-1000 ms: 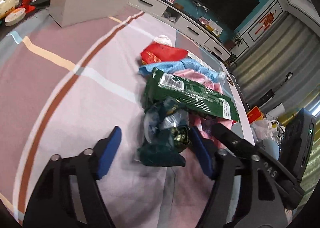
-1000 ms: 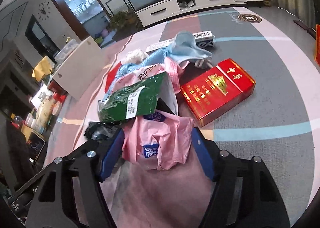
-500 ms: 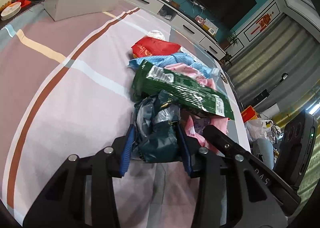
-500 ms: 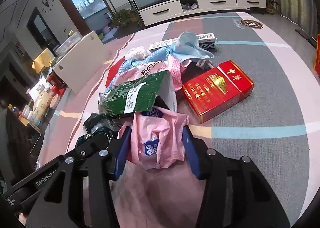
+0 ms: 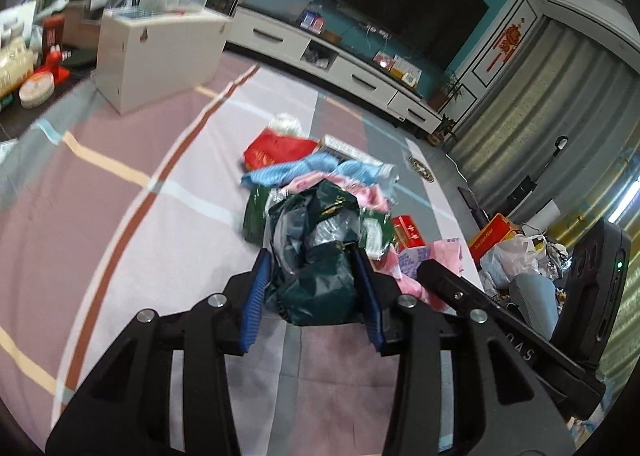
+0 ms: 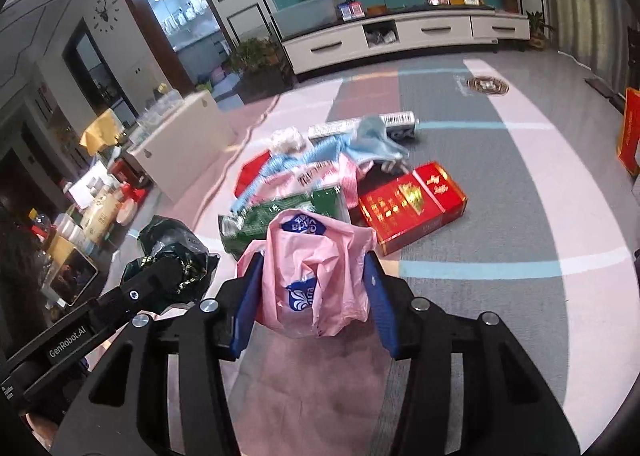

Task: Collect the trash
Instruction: 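Grasp the dark green bag with the left tool while the right tool grasps the pink plastic bag, then carry the green bag and pink bag in both tools toward the black bin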

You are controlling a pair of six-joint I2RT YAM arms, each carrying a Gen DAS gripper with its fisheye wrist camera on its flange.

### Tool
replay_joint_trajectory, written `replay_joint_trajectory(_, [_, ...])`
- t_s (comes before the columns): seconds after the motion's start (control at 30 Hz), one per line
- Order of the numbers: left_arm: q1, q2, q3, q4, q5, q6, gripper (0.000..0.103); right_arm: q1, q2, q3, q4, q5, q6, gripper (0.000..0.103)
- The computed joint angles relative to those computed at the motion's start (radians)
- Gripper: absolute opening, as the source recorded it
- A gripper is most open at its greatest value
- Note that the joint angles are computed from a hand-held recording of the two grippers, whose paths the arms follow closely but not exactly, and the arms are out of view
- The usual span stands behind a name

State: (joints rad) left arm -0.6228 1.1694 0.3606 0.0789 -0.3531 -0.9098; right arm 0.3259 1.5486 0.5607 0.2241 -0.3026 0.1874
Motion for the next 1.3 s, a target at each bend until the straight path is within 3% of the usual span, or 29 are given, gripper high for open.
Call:
replay_joint_trajectory(0.27, [-0.138,-0.082,0.066,-0.194,-0.195,-0.009,0.043,-0.010,-0.163,-0.046,-0.040,0.006,-0.006,0.050])
replay_joint_trajectory(0.47, [-0.182,-0.121,0.080,-0.238,-0.237,-0.012,0.043,-0.003,-0.232,-0.060,-0.063,0.081,-0.008,0.050])
replay_joint_trajectory(0.6, [-0.236,-0.108,0.096,-0.259,-0.329,-0.035,0.043,-0.012,-0.256,-0.061,-0.077,0.126,-0.003,0.050])
replay_joint_trajectory(0.87, [-0.273,-0.063,0.120,-0.264,-0.362,-0.047,0.043,-0.061,-0.309,-0.065,-0.106,0.176,0.004,0.050])
replay_joint_trajectory(1.3, [-0.343,-0.015,0.178,-0.261,-0.373,-0.027,0.043,-0.159,-0.466,-0.106,-0.135,0.154,-0.016,0.050])
